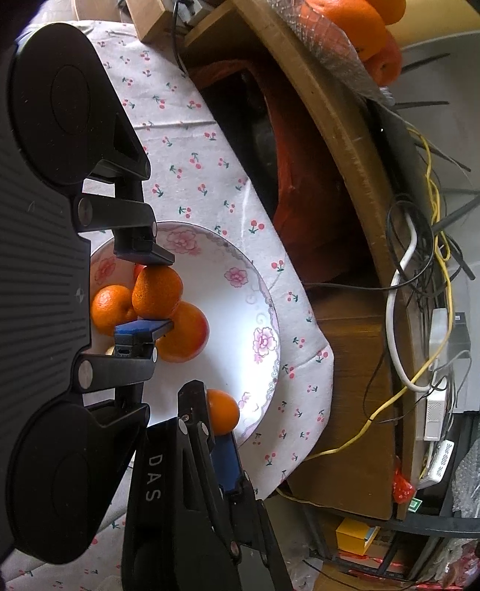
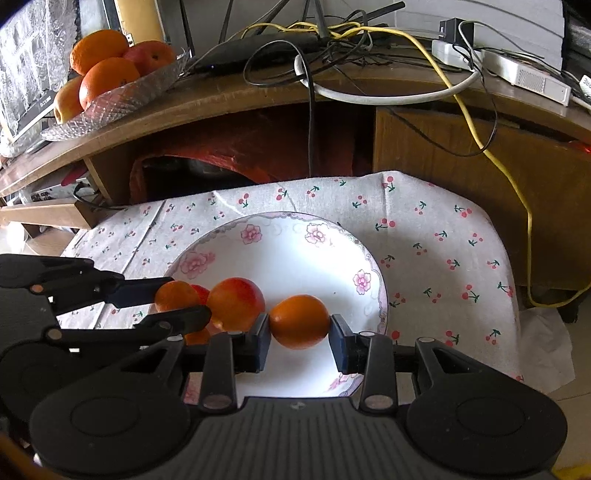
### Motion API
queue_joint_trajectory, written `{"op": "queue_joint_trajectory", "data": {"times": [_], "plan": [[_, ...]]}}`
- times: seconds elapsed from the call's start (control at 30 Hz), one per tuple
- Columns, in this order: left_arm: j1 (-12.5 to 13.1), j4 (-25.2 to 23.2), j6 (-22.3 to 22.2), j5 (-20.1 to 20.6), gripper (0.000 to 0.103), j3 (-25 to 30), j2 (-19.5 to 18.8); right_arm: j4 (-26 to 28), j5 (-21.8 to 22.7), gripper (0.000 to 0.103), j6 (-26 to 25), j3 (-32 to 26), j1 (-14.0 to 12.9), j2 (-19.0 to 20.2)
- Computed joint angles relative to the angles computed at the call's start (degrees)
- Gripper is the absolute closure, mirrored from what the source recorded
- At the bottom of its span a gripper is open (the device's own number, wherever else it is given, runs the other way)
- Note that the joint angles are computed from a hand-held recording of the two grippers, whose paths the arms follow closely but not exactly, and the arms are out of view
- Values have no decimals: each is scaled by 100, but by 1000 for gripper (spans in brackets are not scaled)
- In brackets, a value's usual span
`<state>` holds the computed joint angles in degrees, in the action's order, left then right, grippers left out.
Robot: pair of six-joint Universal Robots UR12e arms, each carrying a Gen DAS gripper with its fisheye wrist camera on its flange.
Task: Organize fruits
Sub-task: 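Lower and release the orange with the left tool while the right tool releases its orange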
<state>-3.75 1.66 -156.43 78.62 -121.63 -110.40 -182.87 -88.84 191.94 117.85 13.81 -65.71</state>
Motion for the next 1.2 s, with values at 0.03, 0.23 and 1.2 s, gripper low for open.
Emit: {"op": "queue_joint_trajectory", "data": {"times": [0.03,0.23,1.2], "plan": [[1,3,5,-3,65,2,-3,-16,16,68,1,4,-8,1],[-21,55,36,67,64,0,-18,-54,-14,68,21,-2,-3,10],[-39,302,11,198,56,-55,24,-210,-264,68,94,20,54,9]]}}
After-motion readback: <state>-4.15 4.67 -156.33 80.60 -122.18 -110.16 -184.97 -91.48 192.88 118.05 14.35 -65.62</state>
